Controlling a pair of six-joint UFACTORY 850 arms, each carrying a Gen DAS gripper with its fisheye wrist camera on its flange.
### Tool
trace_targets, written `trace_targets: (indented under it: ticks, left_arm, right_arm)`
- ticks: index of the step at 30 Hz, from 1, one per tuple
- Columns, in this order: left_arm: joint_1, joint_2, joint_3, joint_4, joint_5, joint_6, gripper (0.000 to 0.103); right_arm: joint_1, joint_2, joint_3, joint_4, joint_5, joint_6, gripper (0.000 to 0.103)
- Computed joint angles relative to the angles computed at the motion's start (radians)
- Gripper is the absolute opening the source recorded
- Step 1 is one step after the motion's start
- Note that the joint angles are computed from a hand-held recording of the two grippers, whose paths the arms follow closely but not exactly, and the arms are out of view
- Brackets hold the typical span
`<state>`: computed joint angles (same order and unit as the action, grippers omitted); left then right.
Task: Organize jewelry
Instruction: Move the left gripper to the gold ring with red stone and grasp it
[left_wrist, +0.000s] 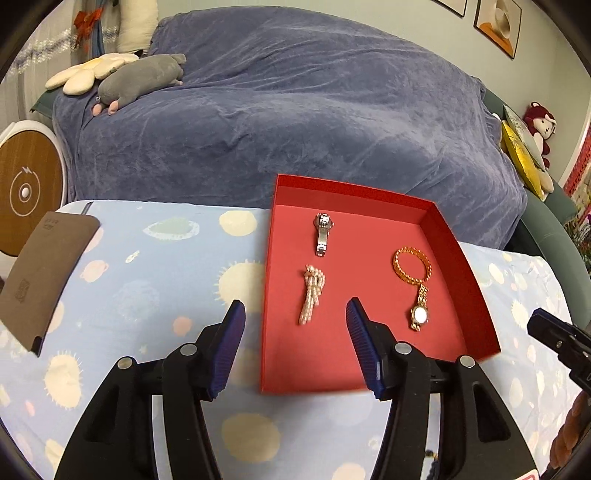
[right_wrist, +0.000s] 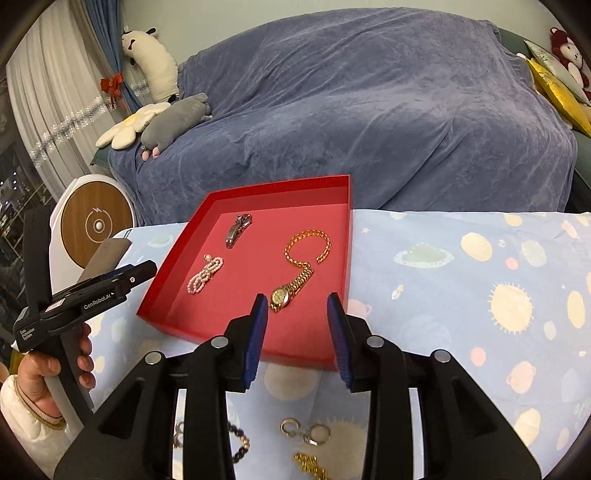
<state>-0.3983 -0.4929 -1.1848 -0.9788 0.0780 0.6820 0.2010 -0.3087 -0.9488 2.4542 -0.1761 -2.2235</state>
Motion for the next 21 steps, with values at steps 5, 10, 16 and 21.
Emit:
trace_targets:
  ticks: [5,10,16,21]
  left_arm:
    - [-0.025,0.106,0.142,0.047,0.023,-0.050,0.057]
    - [-0.065,0.173,0.255,0.154,0.032,-0.183,0.057]
    - [-0.129,0.205,0.343,0.316,0.065,-0.364,0.057]
    - [-0.171,0.187,0.370,0.491,0.076,-0.504,0.057]
  right_arm:
    - [0.011,0.113,0.138,0.024,0.001,-0.006,0.037]
    - [0.027,0.174,0.246,0.086,0.004,-0.061,0.037]
    - [0.047,0.216,0.323,0.257,-0.001,-0.229,0.037]
    - [0.051,0.207,0.341,0.182,0.005,-0.179,0.037]
